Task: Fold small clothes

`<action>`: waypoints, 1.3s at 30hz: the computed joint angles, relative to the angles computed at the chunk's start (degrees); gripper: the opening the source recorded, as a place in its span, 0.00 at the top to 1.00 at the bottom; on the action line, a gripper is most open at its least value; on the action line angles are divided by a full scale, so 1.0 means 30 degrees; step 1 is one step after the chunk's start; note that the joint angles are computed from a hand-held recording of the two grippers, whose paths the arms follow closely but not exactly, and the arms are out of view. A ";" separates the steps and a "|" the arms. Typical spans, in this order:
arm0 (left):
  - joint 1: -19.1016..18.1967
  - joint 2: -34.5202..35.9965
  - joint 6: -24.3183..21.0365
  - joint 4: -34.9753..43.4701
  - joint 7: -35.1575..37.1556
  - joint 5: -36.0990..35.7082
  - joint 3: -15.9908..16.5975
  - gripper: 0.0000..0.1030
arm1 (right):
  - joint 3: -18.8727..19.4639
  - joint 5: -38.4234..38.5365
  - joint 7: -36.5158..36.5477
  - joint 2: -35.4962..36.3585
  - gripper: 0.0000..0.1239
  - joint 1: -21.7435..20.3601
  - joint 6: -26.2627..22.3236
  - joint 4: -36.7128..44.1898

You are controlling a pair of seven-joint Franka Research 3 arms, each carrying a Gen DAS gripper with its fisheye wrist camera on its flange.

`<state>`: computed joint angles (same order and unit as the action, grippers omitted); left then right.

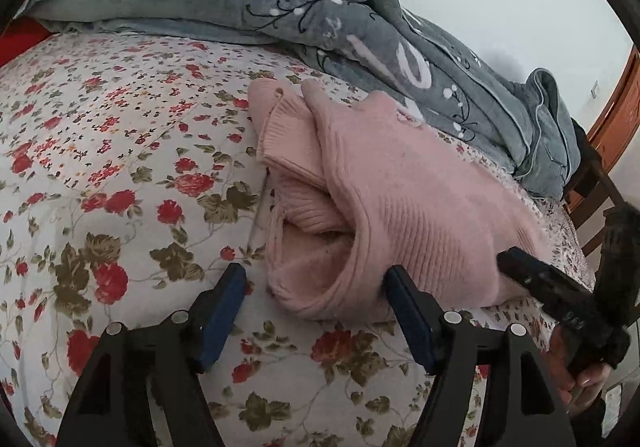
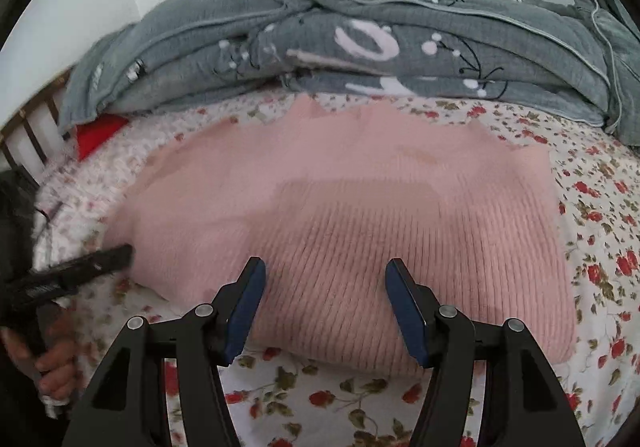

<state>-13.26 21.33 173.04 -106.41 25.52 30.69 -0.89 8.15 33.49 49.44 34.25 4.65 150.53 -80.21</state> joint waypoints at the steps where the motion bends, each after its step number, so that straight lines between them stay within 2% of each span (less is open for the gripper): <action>1: 0.0089 0.0020 -0.0037 0.0029 0.0153 -0.0083 -0.0109 0.30 | -0.0460 -0.0577 0.0531 0.0120 0.51 0.0427 0.0265 -0.0018; 6: 0.1097 -0.0109 0.0604 -0.0386 0.1008 -0.1527 -0.1086 0.30 | -0.0932 -0.1547 0.1883 -0.0045 0.57 0.0795 0.1057 -0.0461; 8: 0.1966 -0.0136 0.0742 -0.0510 0.1820 -0.2846 -0.2059 0.30 | -0.1018 -0.2017 0.2074 -0.0183 0.57 0.0930 0.1376 -0.0762; 12: 0.4564 0.0277 0.1555 -0.0535 0.4267 -0.6151 -0.4982 0.30 | -0.1493 -0.3412 0.2737 -0.0241 0.55 0.1561 0.2320 -0.1241; 14: 0.5425 0.0664 0.1641 -0.0223 0.5225 -0.7275 -0.6034 0.30 | -0.1363 -0.3617 0.2848 -0.0193 0.55 0.1478 0.2397 -0.1232; 17: 0.5637 0.1279 0.1309 0.0612 0.6093 -0.8289 -0.6449 0.30 | -0.1029 -0.3508 0.2750 -0.0172 0.55 0.1173 0.2384 -0.1232; 24: 0.4606 0.2497 -0.0703 0.3041 0.7192 -0.9163 -0.5573 0.29 | -0.0927 -0.3581 0.2729 -0.0105 0.54 0.1084 0.2417 -0.1213; 28: 0.4580 0.2876 -0.0938 0.3681 0.7349 -1.0150 -0.5551 0.30 | -0.1117 -0.3835 0.3045 0.0090 0.53 0.1263 0.2164 -0.0873; 30: 0.4253 0.2882 -0.1290 0.3925 0.6846 -1.0443 -0.5147 0.35 | -0.1410 -0.4250 0.3391 0.0182 0.52 0.1538 0.2198 -0.0765; 32: 0.3573 0.2883 -0.2130 0.4374 0.6103 -1.0222 -0.4356 0.46 | -0.1559 -0.4586 0.3607 0.0193 0.53 0.1688 0.2289 -0.0774; 35: 0.3446 0.3016 -0.2691 0.4834 0.5965 -1.0273 -0.4310 0.60 | -0.1550 -0.4831 0.3816 0.0223 0.52 0.1700 0.2217 -0.0697; 37: 0.3146 0.3076 -0.3276 0.5283 0.5679 -1.0113 -0.4058 0.67 | -0.0958 -0.4291 0.3338 0.0258 0.52 0.1144 0.1870 -0.0510; 39: 0.2691 0.3204 -0.3994 0.6011 0.5324 -0.9713 -0.3654 0.71 | 0.0141 -0.2854 0.2312 0.0318 0.51 -0.0018 0.0543 0.0044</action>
